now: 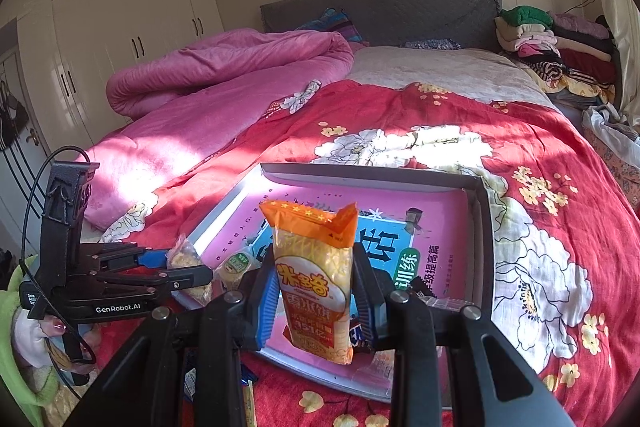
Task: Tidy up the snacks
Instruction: 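Carry the orange bag with the right tool while the left tool carries the zip bag over the tray, then lower the orange bag into the tray and open the right tool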
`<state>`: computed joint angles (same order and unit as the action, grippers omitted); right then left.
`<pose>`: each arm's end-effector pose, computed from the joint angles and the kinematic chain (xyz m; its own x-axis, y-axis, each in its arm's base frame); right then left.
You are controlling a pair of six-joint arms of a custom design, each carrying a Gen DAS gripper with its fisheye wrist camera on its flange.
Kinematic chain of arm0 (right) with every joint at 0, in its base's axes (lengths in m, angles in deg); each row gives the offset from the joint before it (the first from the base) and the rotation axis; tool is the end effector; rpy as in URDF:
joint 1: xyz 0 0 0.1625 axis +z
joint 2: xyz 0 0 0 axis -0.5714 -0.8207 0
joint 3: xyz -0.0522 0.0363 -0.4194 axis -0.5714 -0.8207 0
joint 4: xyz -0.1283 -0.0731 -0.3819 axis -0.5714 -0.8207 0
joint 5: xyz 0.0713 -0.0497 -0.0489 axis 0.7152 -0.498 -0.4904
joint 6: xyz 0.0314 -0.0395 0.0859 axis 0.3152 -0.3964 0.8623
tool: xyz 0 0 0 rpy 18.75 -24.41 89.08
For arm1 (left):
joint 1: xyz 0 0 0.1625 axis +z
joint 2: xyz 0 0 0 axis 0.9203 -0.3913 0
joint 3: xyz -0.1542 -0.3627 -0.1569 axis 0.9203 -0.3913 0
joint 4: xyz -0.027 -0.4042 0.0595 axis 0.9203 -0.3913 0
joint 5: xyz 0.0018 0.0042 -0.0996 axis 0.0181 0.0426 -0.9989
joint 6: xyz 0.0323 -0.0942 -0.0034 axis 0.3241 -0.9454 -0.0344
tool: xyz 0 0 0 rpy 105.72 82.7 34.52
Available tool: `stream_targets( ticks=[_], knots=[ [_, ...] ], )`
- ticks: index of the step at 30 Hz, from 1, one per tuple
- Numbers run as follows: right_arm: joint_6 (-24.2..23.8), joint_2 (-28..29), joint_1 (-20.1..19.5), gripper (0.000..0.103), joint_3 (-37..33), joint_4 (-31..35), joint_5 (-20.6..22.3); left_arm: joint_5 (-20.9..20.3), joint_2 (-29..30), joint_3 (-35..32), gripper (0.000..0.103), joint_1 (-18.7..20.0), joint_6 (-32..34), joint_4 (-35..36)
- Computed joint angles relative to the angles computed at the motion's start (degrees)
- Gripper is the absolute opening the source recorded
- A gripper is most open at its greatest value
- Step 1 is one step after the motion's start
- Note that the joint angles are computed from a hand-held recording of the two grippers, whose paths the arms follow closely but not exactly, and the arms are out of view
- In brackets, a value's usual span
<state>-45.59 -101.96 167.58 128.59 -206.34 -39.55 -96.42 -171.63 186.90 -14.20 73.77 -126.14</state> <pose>0.3392 -0.2466 -0.0843 -0.7400 -0.4540 0.4963 -0.6654 0.6021 -0.4413 0.0769 -0.2287 0.2922 -0.8168 0.1375 -0.5603 0.4271 0.7970 -0.4271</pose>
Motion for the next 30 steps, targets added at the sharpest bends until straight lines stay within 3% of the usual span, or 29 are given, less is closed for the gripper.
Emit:
stream_targets(
  ticks=[30],
  knots=[
    [2.0, 0.7, -2.2, 0.034, -0.2, 4.9, 1.3, -0.3, 0.3, 0.3, 0.046, -0.4, 0.1, 1.1]
  ],
)
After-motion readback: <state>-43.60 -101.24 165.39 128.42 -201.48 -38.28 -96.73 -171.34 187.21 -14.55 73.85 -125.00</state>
